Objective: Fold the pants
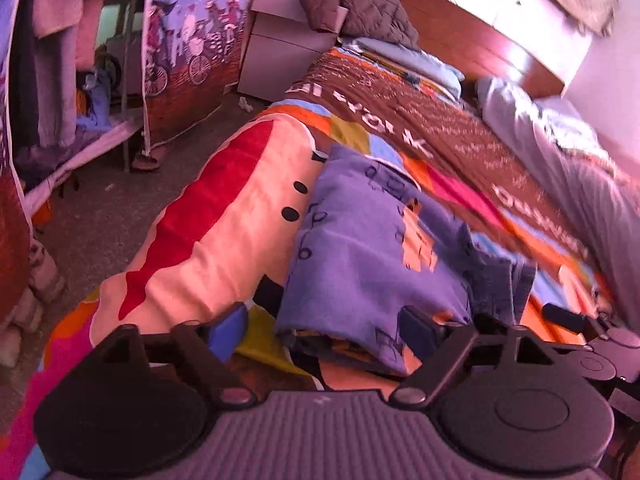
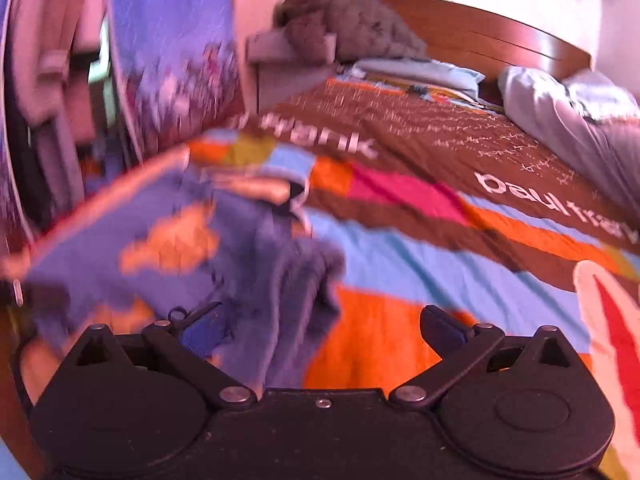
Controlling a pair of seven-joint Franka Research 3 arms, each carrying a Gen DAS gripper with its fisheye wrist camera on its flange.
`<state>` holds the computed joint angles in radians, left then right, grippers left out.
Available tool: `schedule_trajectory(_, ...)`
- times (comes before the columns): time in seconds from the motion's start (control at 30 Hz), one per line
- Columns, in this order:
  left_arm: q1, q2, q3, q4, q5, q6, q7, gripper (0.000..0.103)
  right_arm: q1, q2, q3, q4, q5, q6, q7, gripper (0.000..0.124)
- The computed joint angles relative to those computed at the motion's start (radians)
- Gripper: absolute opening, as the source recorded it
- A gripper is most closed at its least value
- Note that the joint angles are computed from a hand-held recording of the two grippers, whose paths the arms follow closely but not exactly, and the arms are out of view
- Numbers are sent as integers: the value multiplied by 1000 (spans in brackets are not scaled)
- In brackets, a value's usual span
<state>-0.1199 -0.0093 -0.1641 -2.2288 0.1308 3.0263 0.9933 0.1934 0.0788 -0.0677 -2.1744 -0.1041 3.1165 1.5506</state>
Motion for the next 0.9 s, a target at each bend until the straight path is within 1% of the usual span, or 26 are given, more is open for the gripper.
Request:
schedule_trajectory(0.03, 3, -3, -1, 4, 70, -16, -48, 93, 14, -6, -23, -15, -68, 10, 51, 102)
schedule_trajectory(0.07, 5, -5, -2, 8, 119, -30, -79, 94, 1, -14, -10, -28, -66, 18, 54, 102)
schedule_trajectory(0.1, 7, -9, -5, 13, 177, -50, -117, 96, 1, -24, -5, -34, -11, 8, 22, 102)
schedule_trajectory(0.17, 7, -17, -10, 22, 248, -88, -164, 99, -15, -55, 12, -46, 34, -16, 16, 102)
schedule_trajectory(0.2, 7, -22, -14, 28, 291, -114, -197, 101, -23, -75, 19, -61, 36, -12, 23, 102)
schedule_trajectory(0.27, 8, -40, -23, 33, 380, -162, -283, 101, -43, -117, 36, -95, 39, -5, 20, 102)
schedule_trajectory(0.3, 14, -56, -32, 27, 454, -178, -364, 101, -50, -137, 44, -111, 57, -2, -1, 102)
schedule_trajectory(0.37, 25, -95, -43, -3, 555, -168, -475, 102, -73, -189, 66, -162, 70, 15, -16, 102)
schedule_trajectory(0.4, 28, -113, -45, -20, 572, -159, -494, 102, -73, -215, 67, -190, 97, 27, -36, 102)
schedule_trajectory(0.43, 33, -131, -50, -36, 589, -152, -519, 102, -64, -237, 61, -215, 131, 39, -60, 102)
schedule_trajectory(0.47, 42, -151, -60, -51, 617, -150, -559, 102, -26, -264, 31, -244, 187, 56, -102, 102)
schedule_trajectory(0.5, 60, -177, -79, -69, 673, -150, -623, 102, 28, -288, -15, -274, 242, 80, -145, 102)
schedule_trajectory(0.57, 81, -206, -105, -85, 740, -156, -705, 102, 113, -335, -87, -331, 309, 143, -194, 102)
schedule_trajectory(0.6, 87, -221, -118, -93, 769, -162, -741, 102, 132, -356, -102, -358, 328, 176, -205, 102)
schedule_trajectory(0.63, 91, -234, -126, -98, 792, -164, -766, 102, 148, -376, -114, -383, 344, 211, -213, 102)
schedule_trajectory(0.67, 89, -243, -130, -104, 803, -164, -774, 102, 145, -398, -108, -407, 355, 238, -213, 102)
schedule_trajectory(0.77, 72, -291, -126, -140, 800, -151, -750, 102, 170, -459, -134, -469, 349, 313, -198, 102)
schedule_trajectory(0.87, 99, -369, -158, -205, 844, -116, -805, 103, 191, -519, -163, -530, 315, 369, -167, 102)
schedule_trajectory(0.9, 110, -394, -172, -228, 857, -104, -826, 103, 186, -537, -160, -549, 309, 380, -158, 102)
